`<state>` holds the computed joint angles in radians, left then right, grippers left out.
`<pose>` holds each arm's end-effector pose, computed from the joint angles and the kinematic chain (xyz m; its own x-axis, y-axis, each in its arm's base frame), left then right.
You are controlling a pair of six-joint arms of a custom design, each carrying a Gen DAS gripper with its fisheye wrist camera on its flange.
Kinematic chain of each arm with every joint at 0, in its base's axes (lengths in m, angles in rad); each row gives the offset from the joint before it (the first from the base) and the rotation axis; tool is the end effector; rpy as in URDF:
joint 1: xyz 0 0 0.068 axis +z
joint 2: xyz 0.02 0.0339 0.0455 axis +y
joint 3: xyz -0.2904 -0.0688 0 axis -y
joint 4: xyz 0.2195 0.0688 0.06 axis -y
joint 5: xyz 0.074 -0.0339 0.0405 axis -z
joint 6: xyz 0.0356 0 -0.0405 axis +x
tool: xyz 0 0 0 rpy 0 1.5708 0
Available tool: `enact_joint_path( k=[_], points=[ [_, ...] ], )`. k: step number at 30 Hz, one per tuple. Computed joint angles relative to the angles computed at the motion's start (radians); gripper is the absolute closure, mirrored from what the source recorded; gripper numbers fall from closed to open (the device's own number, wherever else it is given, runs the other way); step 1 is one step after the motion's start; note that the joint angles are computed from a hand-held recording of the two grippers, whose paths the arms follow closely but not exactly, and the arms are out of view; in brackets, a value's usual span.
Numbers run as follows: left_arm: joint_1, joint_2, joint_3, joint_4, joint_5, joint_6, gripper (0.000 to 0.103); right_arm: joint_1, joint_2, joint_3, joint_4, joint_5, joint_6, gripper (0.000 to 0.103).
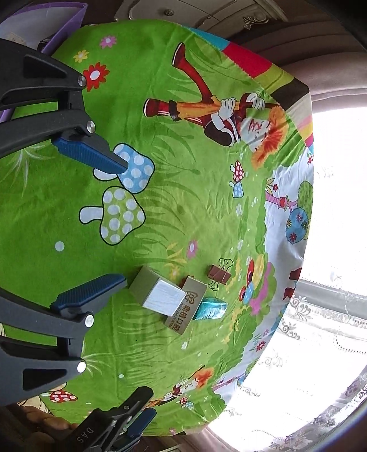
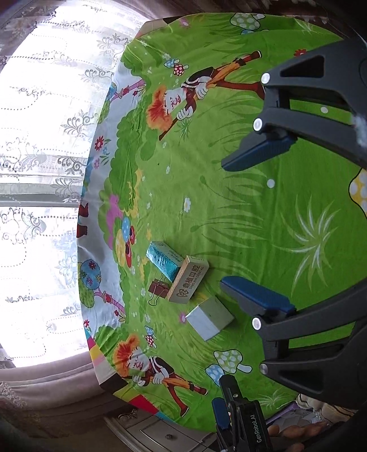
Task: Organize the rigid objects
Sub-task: 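Grasp the white cube box with the left tool while the right tool grasps the DING ZHI DENTAL box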
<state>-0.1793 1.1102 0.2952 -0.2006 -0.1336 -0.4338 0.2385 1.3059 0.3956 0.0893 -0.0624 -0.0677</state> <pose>0.1413 -0.0208 0.1622 -0.8040 -0.2776 -0.5259 -0.2538 0.9599 -0.1188 0.1945 0.0496 0.1771 -0.6907 -0.2374 -0.6830 -0.3246 0.9459 -0.0006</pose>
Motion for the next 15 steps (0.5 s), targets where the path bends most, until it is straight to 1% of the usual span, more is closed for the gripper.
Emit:
enact_joint_path(
  k=[4, 7, 9, 11, 13, 15],
  points=[
    [-0.081, 0.144, 0.038, 0.128, 0.004, 0.015, 0.027, -0.034, 0.077, 0.011, 0.049, 0.003, 0.01, 0.024],
    [-0.111, 0.258, 0.068, 0.211, 0.005, 0.043, 0.027, -0.056, 0.11, 0.02, 0.077, -0.004, 0.022, 0.024],
    [-0.112, 0.327, 0.086, 0.256, 0.012, 0.067, 0.027, -0.062, 0.129, 0.024, 0.1, -0.005, 0.026, 0.024],
    [-0.107, 0.388, 0.101, 0.296, 0.024, 0.096, 0.027, -0.062, 0.152, 0.034, 0.113, -0.008, 0.022, 0.019],
    [-0.099, 0.436, 0.111, 0.336, 0.051, 0.129, 0.027, -0.056, 0.178, 0.04, 0.138, -0.013, 0.016, 0.018],
    [-0.106, 0.473, 0.12, 0.364, 0.051, 0.15, 0.034, -0.038, 0.212, 0.053, 0.161, -0.008, 0.013, 0.016]
  ],
)
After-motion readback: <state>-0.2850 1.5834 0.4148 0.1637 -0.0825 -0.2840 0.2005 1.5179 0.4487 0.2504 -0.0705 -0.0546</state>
